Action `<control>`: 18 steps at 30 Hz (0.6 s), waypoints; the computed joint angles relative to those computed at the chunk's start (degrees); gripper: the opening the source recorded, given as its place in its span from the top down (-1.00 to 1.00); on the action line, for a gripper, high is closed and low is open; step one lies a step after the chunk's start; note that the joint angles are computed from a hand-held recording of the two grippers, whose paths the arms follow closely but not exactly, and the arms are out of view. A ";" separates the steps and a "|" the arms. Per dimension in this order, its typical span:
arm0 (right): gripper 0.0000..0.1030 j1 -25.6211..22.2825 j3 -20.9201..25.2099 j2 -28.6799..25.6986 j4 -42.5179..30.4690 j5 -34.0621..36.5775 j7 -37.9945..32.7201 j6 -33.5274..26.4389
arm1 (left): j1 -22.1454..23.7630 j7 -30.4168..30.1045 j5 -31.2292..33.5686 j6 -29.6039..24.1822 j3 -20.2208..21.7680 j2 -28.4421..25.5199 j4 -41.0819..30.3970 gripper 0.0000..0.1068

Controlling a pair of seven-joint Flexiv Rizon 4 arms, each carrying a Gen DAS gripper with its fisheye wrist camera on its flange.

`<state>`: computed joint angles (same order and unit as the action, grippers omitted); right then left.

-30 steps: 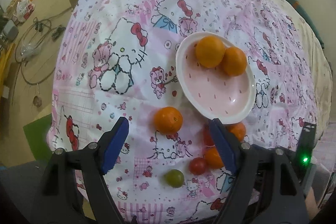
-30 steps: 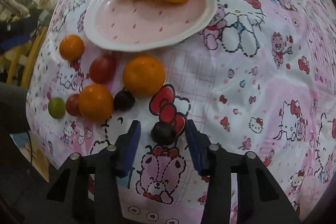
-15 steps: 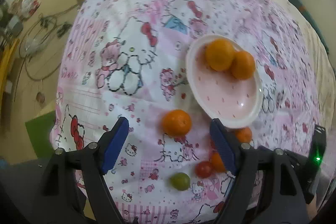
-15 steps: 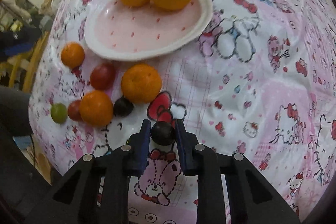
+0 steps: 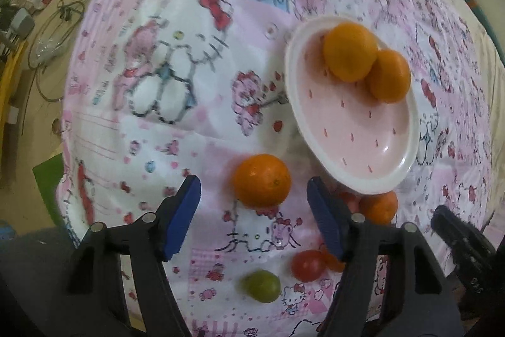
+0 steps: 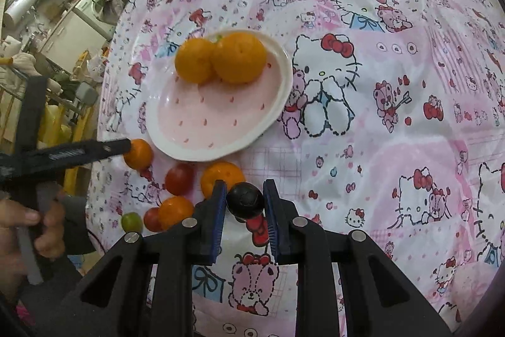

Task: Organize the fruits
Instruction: 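Grasp the dark grape with the right gripper while the left grasps a mandarin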

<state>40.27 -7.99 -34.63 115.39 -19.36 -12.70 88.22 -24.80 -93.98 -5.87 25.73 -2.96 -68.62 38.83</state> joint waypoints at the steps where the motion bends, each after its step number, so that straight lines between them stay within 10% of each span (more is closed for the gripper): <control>1: 0.52 -0.36 0.26 -0.42 -0.87 0.03 -0.11 -0.38 | -0.21 0.41 0.12 -0.84 0.04 -0.44 -0.81 -0.24; 10: 0.52 1.39 -2.43 0.32 1.41 1.75 1.30 2.57 | -3.39 1.61 4.51 -7.66 3.23 -5.58 -10.88 0.27; 18: 0.52 2.17 -2.94 0.22 0.85 2.89 -0.22 2.98 | -2.55 2.92 4.90 -4.02 2.07 -2.31 -5.03 0.29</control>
<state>42.44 -10.93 -34.41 116.24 -16.47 -12.92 91.21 -27.34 -91.07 -0.97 21.71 -0.89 -70.92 33.80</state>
